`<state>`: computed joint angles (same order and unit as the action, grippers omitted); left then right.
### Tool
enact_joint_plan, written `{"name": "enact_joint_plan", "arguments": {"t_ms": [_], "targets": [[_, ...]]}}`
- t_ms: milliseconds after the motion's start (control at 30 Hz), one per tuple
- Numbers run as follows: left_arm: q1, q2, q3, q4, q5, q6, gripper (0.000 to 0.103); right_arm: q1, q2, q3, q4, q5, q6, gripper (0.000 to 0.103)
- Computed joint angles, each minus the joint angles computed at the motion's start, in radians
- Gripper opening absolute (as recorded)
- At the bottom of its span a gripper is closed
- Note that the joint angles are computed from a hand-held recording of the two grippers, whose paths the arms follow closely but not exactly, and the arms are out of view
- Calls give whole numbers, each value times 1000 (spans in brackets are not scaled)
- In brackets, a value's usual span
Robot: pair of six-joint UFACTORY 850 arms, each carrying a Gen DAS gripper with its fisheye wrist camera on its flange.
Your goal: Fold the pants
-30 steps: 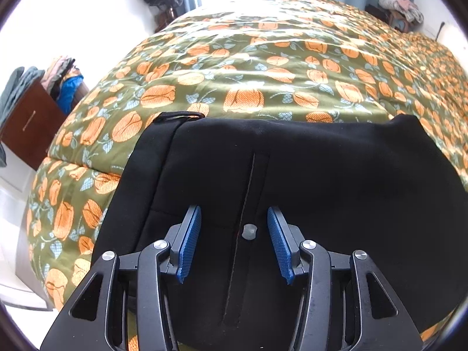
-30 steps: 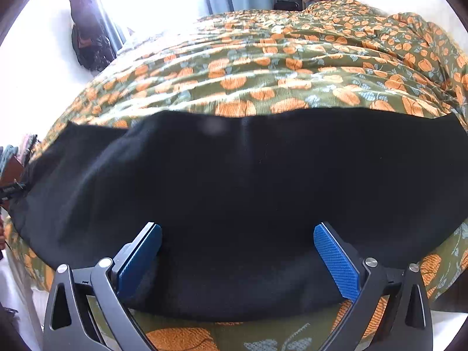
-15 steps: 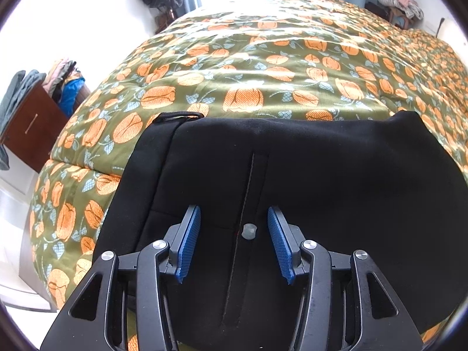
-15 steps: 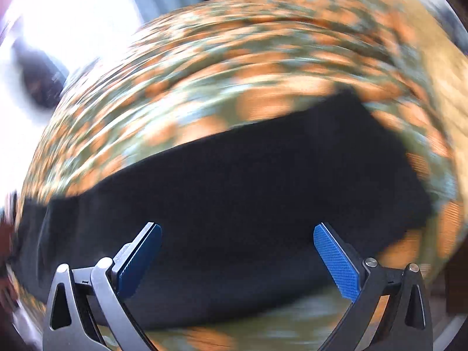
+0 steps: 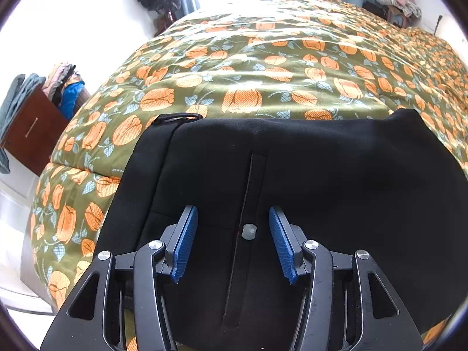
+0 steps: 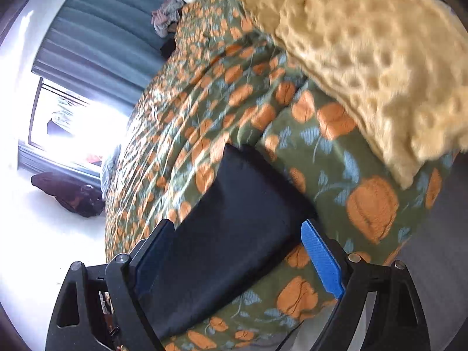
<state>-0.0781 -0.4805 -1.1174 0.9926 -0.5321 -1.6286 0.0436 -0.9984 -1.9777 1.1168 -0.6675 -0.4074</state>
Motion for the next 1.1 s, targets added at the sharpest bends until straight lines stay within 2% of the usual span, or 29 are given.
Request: {"name": "enact_joint_plan", "arguments": {"t_ms": [100,233,433,567,733,833,900,933,1033,1100], "targets": [[-2,-3,-2,8,-4,-6,55,6,2,34,77,-11,-22,88],[0,-5,-6,-2,-2,10,57,9,-24,21,28,41,50,88],[-1,-6,-4,10,0,5,60,-14,-45,35,209,69,-41,83],[-7,-17,-13,19,-17,1,63,-15,-73,-7,178,65,-15,76],[-8,-13,-6,36,-13,-20,64,-13,-91,-29,113,69,27,74],[-7,-11,-4,36,-8,-16,64,-10,-91,-22,127,82,14,72],[-7,-10,-2,36,-7,-15,64,-4,-92,-35,25,95,72,50],[-7,-9,-2,37,-6,-15,64,-1,-88,-36,-29,109,103,31],[-7,-8,0,39,-5,-15,64,10,-42,11,-83,162,67,25],[-7,-9,-2,38,-6,-13,64,42,6,42,-238,229,76,24]]}}
